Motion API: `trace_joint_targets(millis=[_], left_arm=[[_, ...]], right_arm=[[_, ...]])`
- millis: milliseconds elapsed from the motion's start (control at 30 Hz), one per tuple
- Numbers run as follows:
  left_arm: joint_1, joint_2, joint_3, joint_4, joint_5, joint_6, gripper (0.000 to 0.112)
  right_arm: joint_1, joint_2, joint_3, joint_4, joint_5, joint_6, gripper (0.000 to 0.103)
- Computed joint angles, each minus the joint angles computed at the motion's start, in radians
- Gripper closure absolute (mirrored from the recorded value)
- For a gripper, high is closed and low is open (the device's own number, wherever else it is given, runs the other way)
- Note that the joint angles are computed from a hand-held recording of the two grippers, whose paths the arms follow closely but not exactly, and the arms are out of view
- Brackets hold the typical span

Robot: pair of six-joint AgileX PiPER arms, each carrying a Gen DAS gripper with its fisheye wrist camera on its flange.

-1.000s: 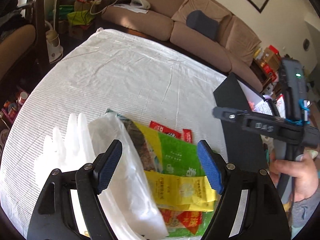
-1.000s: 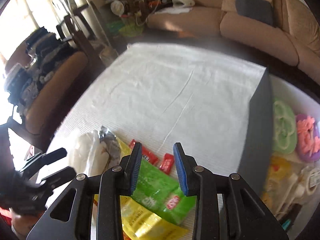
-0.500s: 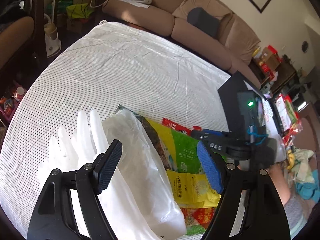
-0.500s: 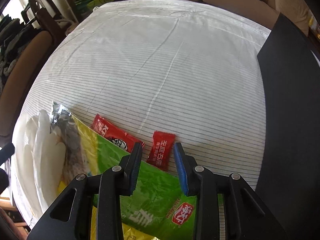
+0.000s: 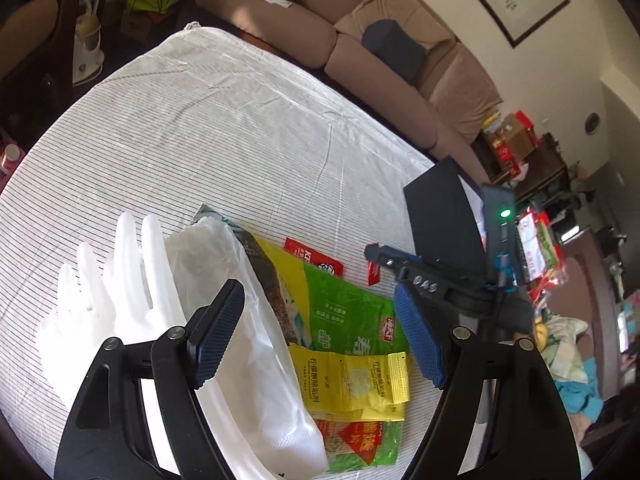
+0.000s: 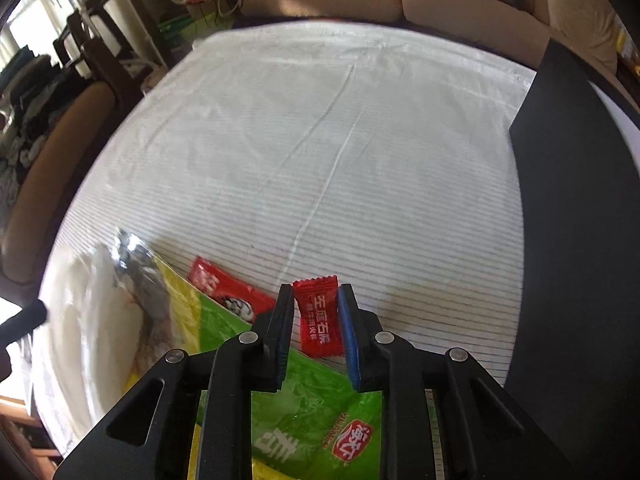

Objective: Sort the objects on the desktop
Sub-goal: 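Grasp the small red candy packet with the right tool, then carry the red candy into the box and release it on the green plate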

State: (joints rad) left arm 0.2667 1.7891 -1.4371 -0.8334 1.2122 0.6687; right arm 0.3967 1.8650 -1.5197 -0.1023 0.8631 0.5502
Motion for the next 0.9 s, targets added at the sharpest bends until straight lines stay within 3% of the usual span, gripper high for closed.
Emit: trace_joint_targets(millis=[100,300,467,533,667,900], left_arm=[[-0.016,-0.013,0.007,-0.023,-0.002,0.028,0.037],[-0.134,-0.120,0.081,0.026,-0.124,0.106,0.037],[-0.147,-0.107,0.068,-0.054,-0.049,0.093,0.037],[-0.175,-0.116,0.053,-0.062,-0.052,0.058,0.039],[-0.334,-0.092,-0.131,0.050,-0.054,-0.111,0.039],[-0.632,0.014,-0.494,0.416,-0.116,-0.436,0.038]], right_arm=[[0.000,-0.036,-0.049,0.004,0.032,-0.022,0.081],[-0.003,-0.099,-0.153,0.068,0.103,-0.092,0.081],[-0.022,-0.146,-0.250,0.055,0.199,-0.136,0.081],[-0.058,-0.168,-0.270,0.059,0.240,-0.163,0.081],[-0.153,-0.229,-0.240,0.067,0.283,-0.231,0.081],[-0.394,-0.289,-0.148,0.162,0.235,-0.373,0.081]])
